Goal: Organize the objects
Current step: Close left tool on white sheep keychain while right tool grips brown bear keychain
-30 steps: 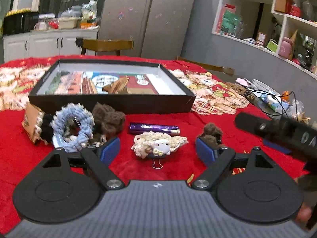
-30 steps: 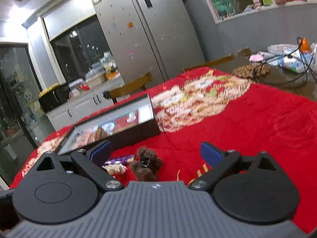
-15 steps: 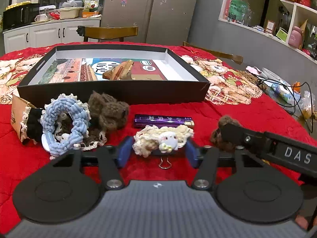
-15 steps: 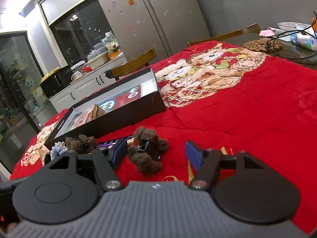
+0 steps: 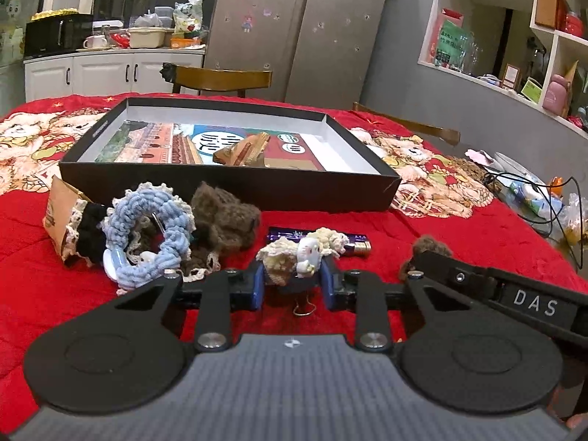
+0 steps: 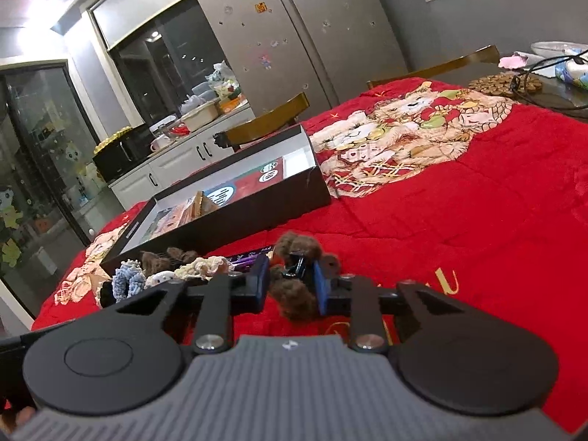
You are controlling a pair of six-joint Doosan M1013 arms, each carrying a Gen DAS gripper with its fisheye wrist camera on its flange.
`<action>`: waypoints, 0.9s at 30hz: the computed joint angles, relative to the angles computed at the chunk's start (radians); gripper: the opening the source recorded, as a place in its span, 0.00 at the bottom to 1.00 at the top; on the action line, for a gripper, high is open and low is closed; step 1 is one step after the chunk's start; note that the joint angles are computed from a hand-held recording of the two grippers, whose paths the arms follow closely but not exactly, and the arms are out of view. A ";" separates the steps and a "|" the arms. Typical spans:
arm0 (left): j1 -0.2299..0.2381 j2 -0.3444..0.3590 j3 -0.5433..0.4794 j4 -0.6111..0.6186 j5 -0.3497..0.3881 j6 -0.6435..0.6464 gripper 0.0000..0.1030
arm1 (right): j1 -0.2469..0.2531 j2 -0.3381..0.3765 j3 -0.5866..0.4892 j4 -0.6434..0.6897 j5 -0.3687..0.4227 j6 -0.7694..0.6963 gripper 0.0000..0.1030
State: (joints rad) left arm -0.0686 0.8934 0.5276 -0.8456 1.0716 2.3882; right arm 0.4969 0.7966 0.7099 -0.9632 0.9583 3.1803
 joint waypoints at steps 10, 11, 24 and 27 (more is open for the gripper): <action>0.007 -0.068 0.139 -0.109 -0.117 0.150 0.29 | 0.000 -0.002 0.005 -0.013 -0.001 0.011 0.23; 0.008 -0.075 0.154 -0.131 -0.125 0.181 0.29 | 0.000 -0.003 0.009 -0.016 -0.003 0.018 0.23; 0.009 -0.094 0.192 -0.174 -0.146 0.256 0.29 | 0.000 -0.008 0.021 -0.033 -0.012 0.036 0.22; 0.011 -0.099 0.203 -0.194 -0.150 0.284 0.29 | 0.002 -0.010 0.026 -0.048 -0.012 0.052 0.22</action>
State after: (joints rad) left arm -0.0578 0.7946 0.7302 -1.0398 0.9214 2.6720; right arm 0.4993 0.7867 0.7356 -1.0111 0.9467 3.2323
